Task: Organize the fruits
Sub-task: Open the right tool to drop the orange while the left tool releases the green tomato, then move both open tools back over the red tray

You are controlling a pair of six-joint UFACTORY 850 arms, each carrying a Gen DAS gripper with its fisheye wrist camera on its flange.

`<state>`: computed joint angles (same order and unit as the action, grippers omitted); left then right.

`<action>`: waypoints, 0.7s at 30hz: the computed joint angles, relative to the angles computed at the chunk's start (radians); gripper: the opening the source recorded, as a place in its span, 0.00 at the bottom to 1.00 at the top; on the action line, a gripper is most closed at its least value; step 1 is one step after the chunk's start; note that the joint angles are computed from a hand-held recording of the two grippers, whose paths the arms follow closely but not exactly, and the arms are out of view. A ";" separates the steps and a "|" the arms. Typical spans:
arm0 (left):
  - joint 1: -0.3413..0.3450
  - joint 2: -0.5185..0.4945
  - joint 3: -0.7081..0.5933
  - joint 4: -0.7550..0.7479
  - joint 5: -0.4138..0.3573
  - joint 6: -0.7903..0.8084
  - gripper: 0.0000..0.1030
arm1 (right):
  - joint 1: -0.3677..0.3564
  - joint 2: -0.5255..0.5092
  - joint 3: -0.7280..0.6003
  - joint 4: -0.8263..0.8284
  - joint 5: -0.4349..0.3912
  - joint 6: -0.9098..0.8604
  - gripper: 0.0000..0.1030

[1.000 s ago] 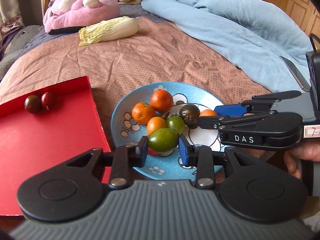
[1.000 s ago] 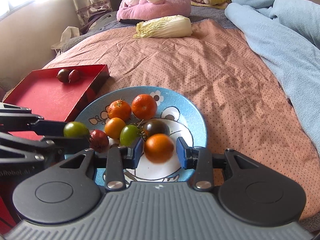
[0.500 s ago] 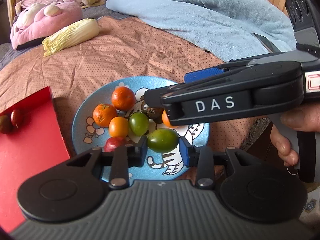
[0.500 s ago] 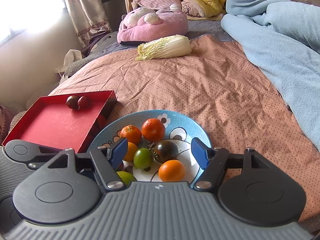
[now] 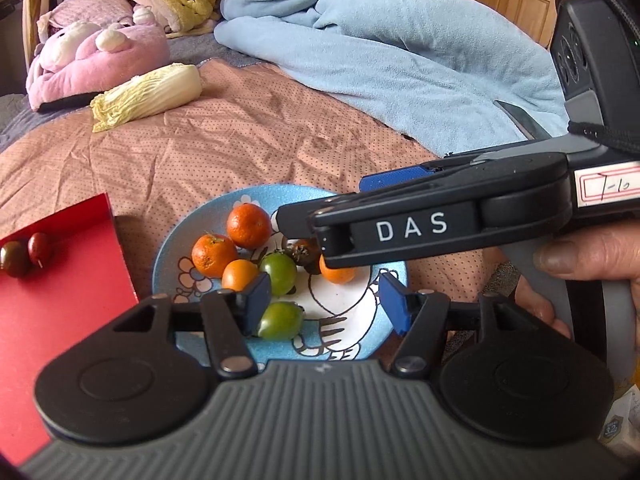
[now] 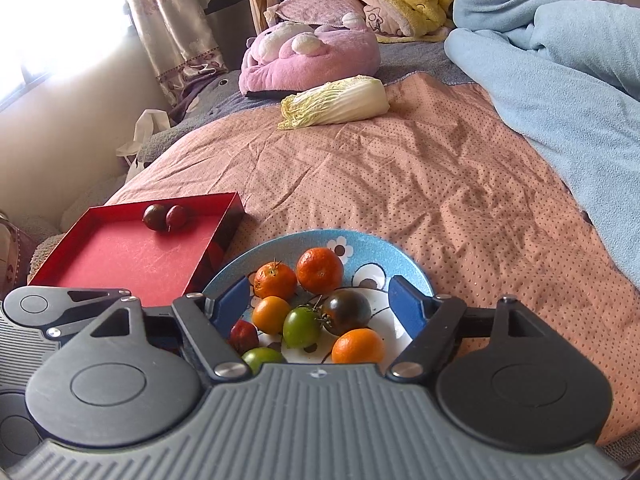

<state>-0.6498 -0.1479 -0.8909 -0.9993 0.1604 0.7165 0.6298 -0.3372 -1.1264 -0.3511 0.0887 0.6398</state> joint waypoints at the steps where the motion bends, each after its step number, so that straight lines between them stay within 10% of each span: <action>1: 0.001 0.006 0.005 0.011 0.006 -0.018 0.60 | -0.001 0.000 -0.002 -0.031 0.001 0.037 0.79; 21: 0.034 0.062 0.036 -0.244 0.097 0.142 0.60 | 0.006 -0.008 -0.026 -0.281 -0.002 0.299 0.81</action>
